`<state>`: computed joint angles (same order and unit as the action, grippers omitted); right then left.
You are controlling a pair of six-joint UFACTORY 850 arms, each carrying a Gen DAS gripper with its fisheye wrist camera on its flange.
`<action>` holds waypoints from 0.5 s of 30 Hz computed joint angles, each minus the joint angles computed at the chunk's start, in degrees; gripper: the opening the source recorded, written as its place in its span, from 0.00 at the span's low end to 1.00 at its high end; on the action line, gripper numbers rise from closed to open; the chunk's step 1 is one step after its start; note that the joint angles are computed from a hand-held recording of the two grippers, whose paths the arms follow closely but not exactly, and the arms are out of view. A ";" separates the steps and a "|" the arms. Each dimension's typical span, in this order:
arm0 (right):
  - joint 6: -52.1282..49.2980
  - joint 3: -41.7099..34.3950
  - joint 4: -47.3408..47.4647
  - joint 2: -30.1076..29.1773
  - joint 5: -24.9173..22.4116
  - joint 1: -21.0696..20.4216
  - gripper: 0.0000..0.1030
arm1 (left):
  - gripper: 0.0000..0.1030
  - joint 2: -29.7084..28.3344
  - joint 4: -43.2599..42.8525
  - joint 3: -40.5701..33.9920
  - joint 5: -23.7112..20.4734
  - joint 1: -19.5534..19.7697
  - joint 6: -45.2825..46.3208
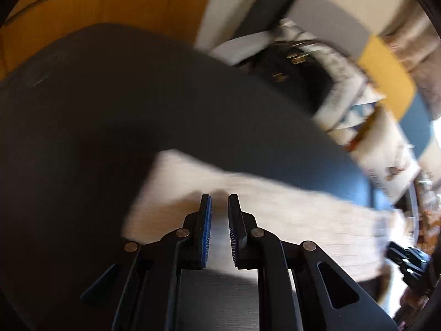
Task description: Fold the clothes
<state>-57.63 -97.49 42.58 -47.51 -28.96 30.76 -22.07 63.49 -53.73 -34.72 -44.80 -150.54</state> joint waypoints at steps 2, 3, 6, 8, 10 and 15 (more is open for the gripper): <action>2.27 -0.71 -2.03 -0.83 0.62 0.44 0.20 | 0.13 1.01 -0.06 1.15 -0.37 -0.24 -0.41; 1.68 -0.76 -1.05 -0.93 0.87 0.46 0.20 | 0.13 2.05 1.65 2.11 -0.31 -0.57 -2.73; -0.82 0.67 3.22 0.65 -0.24 -0.03 0.20 | 0.13 5.52 9.31 4.92 -2.41 -2.54 -11.69; -4.90 2.26 6.13 1.95 -1.47 -0.29 0.20 | 0.13 7.03 10.05 5.87 -3.76 -3.41 -11.66; -6.71 3.99 6.06 3.21 -0.42 0.05 0.20 | 0.13 7.48 10.03 5.90 -2.88 -3.51 -10.31; -4.02 5.63 1.92 3.61 0.65 0.89 0.20 | 0.13 3.03 -3.05 2.23 0.25 -2.18 5.32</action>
<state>-61.65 -91.86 44.50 -43.90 -28.31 31.64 -19.04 60.44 -51.50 -34.47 -46.98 -145.22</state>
